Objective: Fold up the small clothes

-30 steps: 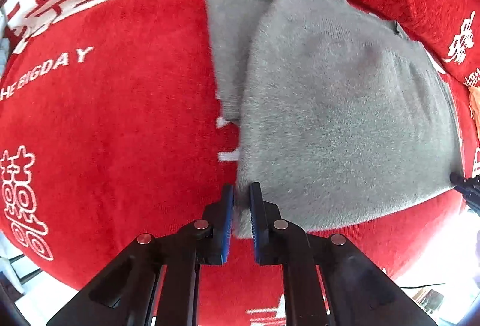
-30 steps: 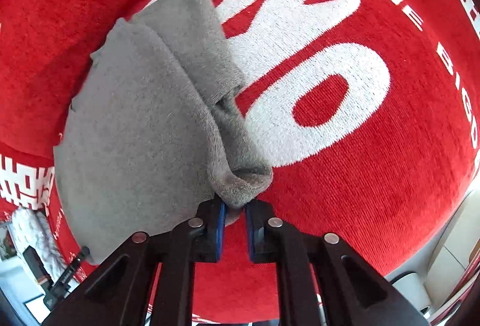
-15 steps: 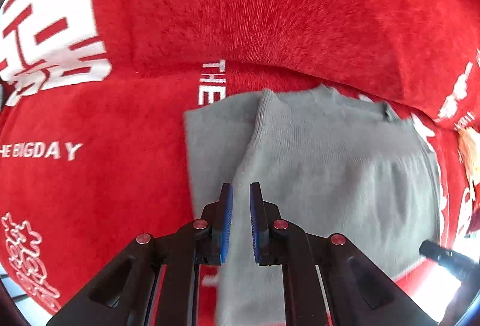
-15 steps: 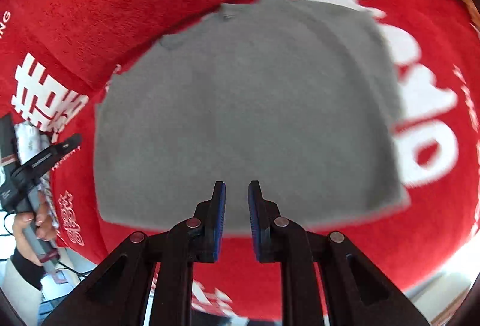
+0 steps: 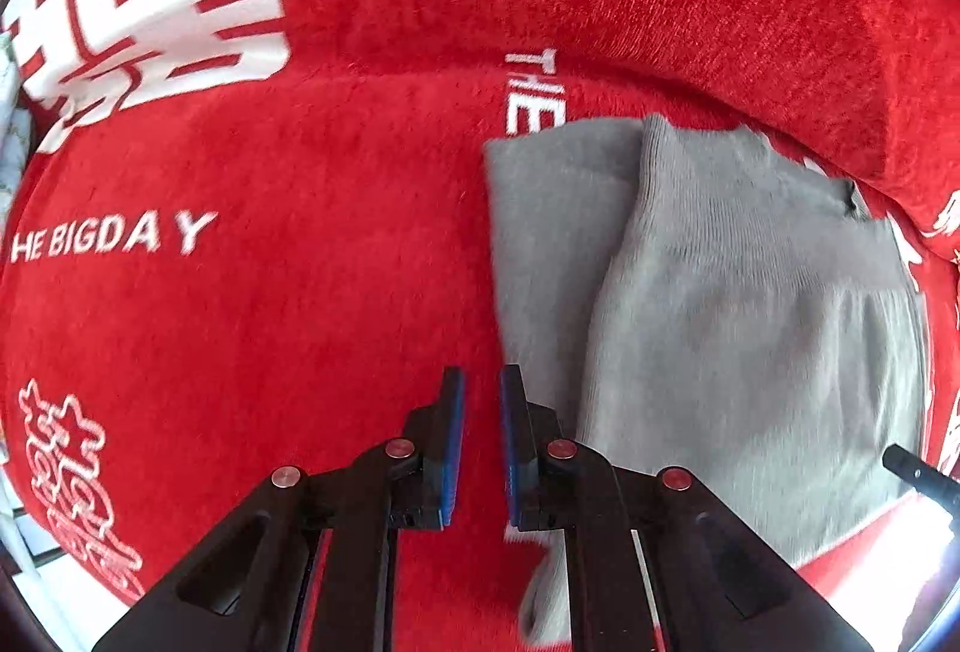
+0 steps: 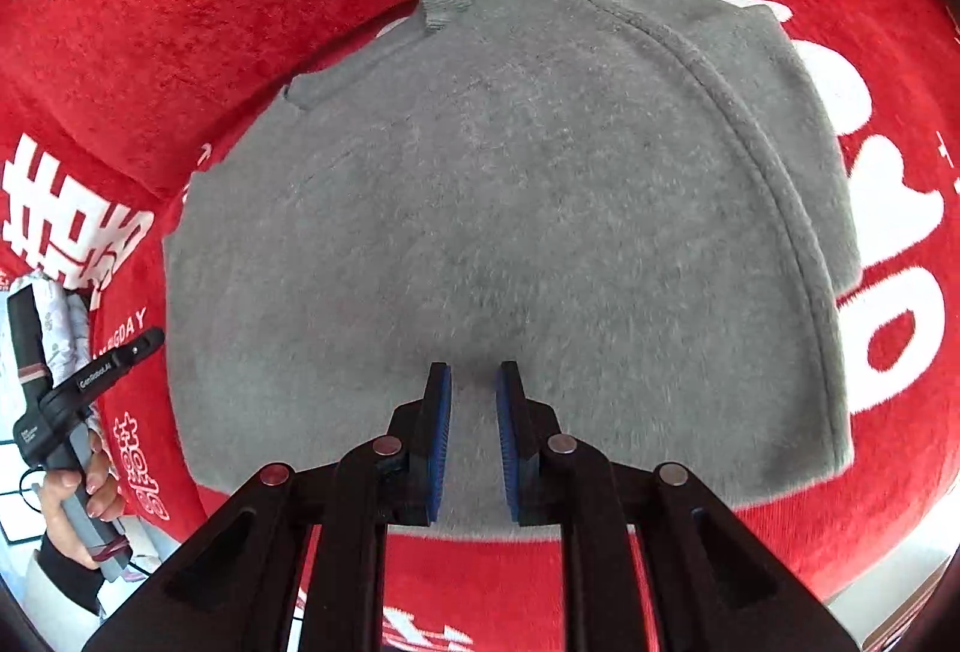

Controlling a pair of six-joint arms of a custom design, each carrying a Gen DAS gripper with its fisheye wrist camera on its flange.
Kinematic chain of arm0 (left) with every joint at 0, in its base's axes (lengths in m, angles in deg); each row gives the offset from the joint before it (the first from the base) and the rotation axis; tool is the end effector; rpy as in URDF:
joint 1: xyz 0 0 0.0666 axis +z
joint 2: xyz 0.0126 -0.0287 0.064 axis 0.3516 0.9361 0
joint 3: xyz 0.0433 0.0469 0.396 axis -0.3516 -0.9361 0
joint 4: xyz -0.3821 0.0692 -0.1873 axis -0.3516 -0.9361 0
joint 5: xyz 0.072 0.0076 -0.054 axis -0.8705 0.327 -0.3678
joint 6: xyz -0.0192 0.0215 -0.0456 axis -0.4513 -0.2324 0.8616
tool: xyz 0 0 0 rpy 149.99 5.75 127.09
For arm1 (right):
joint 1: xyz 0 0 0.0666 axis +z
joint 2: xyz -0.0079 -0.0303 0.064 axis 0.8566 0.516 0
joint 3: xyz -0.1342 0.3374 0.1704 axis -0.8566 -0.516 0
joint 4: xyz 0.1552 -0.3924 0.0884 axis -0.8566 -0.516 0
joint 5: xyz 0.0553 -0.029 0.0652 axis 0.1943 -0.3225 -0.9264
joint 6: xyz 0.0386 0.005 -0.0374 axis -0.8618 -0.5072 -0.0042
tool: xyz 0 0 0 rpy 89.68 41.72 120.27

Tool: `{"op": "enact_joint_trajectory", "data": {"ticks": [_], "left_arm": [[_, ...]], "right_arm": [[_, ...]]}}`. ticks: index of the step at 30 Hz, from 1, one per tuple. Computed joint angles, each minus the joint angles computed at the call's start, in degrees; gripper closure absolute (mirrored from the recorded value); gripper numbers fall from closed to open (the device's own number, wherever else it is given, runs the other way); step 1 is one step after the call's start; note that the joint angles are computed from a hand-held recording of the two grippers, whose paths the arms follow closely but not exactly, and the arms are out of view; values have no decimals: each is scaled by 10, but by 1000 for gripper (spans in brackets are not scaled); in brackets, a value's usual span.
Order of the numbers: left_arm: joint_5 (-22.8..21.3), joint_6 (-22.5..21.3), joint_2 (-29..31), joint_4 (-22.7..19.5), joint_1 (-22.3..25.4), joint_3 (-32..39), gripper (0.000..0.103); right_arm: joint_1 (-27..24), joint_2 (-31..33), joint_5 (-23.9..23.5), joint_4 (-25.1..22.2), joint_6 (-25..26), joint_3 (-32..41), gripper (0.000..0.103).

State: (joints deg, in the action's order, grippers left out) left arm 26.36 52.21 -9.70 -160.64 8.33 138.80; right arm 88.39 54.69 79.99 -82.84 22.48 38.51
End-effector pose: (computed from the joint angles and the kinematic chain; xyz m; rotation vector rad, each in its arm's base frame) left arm 0.4100 -0.0923 0.3770 -0.1191 2.9941 -0.1706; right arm 0.3480 0.2027 0.3840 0.4591 3.0029 0.4125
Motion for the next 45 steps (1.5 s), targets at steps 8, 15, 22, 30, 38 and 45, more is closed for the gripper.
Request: {"op": "enact_joint_trajectory", "data": {"ticks": [8,15,22,30,38,45], "left_arm": [[11,37,-62,-56,-16,-28,83],[-46,65,-107,-66,-26,-44,1],[-22,80,-87,-102,3,-50,1],[13,55,-102,-103,-2,-69,1],[15,54,-110,-103,-15,-85,1],[21,49,-115,-100,-19,-90,1]], "right_arm": [[41,12,-18,3,-44,17,81],[74,22,-20,9,-65,37,46],[109,30,-47,38,-88,41,31],[137,23,-93,70,-167,5,26],[149,19,-97,85,-199,-4,25],[152,5,-107,127,-245,-27,24]]}}
